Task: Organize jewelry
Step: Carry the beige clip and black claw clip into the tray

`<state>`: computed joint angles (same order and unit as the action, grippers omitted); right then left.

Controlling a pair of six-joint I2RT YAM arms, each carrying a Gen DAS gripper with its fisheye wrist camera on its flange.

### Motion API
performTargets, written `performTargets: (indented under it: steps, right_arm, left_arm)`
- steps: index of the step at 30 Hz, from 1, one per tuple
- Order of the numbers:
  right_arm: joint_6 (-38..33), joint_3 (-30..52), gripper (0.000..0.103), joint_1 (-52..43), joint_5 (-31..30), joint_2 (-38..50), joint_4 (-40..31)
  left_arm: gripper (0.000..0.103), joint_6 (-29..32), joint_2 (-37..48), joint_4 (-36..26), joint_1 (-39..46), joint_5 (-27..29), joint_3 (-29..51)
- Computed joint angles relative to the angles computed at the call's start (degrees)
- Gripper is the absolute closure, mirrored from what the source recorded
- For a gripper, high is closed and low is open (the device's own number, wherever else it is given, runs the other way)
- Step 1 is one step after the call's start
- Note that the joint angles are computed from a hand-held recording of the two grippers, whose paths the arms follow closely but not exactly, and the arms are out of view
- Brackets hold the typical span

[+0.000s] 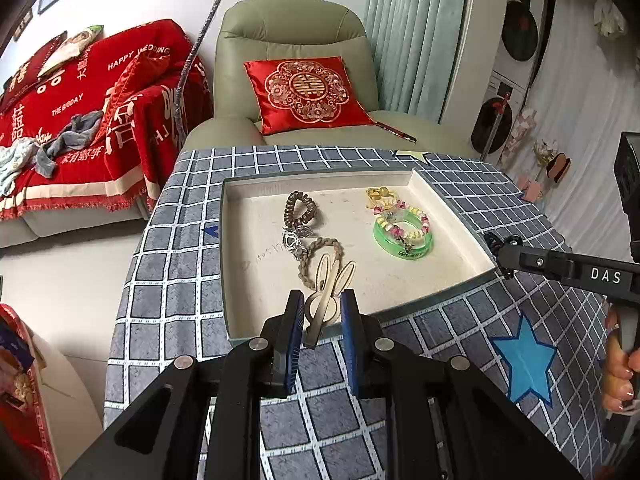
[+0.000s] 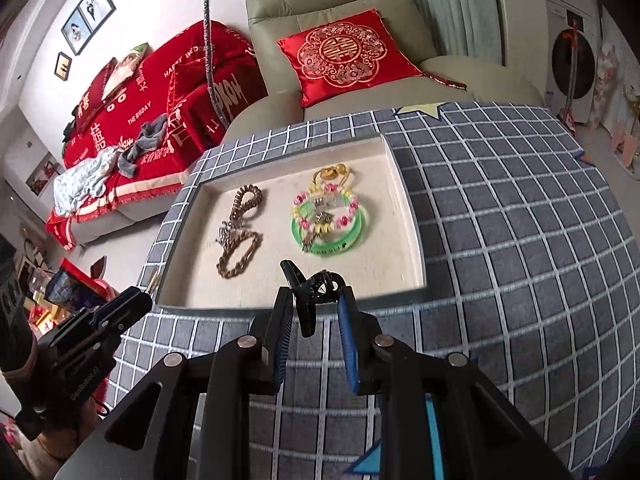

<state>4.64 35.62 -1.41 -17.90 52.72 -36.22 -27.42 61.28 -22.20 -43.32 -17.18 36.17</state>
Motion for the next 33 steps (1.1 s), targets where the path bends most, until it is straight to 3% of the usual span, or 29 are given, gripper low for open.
performTargets:
  steps: [15,33]
  right_arm:
    - [1.27,3.57,0.078,3.76,2.65,13.53,7.92]
    - [-0.30,7.40,0.078,3.94,2.93,28.14,11.42]
  left_arm:
    - [0.070,4.86,9.78,5.61,5.05,2.10,3.17]
    - [0.070,9.10,24.26,7.98,11.37,9.55,9.45]
